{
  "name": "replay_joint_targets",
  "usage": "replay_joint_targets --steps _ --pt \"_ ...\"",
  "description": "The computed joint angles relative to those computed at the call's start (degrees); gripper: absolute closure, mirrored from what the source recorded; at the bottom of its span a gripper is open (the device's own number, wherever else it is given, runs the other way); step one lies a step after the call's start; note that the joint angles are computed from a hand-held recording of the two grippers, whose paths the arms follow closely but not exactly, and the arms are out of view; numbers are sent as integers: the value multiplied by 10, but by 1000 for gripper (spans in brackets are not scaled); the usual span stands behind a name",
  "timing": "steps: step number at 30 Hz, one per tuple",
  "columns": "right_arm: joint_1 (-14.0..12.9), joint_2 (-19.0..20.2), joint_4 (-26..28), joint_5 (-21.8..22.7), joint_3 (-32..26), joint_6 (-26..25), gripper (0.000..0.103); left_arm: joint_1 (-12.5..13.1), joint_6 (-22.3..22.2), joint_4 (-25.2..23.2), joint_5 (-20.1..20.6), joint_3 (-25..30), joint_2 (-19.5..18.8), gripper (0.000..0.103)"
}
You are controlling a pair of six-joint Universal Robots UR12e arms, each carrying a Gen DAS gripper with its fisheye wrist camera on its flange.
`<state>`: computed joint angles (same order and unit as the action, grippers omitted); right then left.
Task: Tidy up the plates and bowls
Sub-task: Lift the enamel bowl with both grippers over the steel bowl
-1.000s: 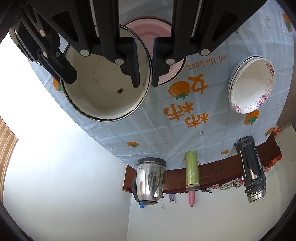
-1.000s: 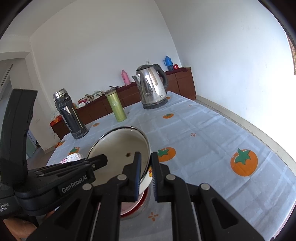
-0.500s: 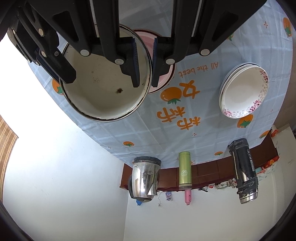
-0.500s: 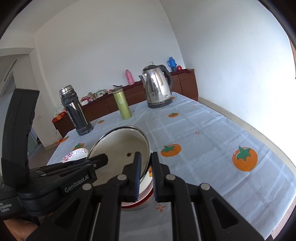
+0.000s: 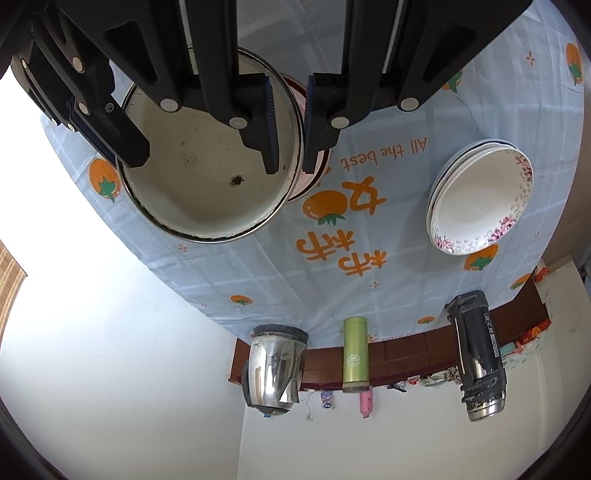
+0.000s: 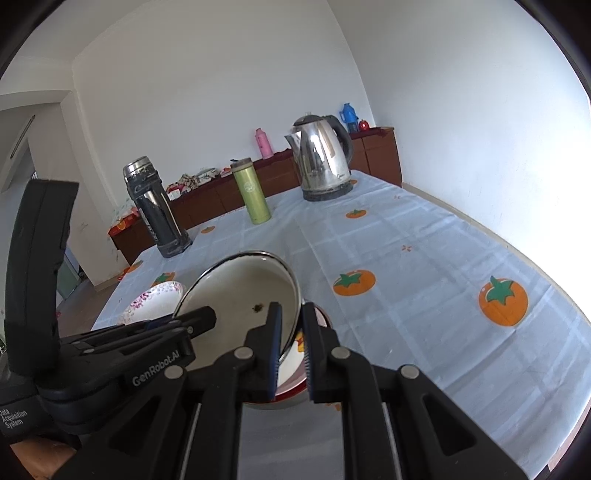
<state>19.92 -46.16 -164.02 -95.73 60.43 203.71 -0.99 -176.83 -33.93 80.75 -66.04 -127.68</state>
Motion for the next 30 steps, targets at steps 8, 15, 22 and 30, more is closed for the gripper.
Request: replay_joint_targets --steps 8,15,22,30 --pt "0 5 14 5 -7 2 92 0 -1 -14 4 6 -7 89" --pt "0 10 28 4 -15 3 92 0 -4 -30 5 14 -15 89" --pt "-1 15 38 8 -22 4 92 0 -4 -40 7 21 -21 89" --pt "-1 20 54 15 -29 5 92 0 -7 -44 15 26 -25 89"
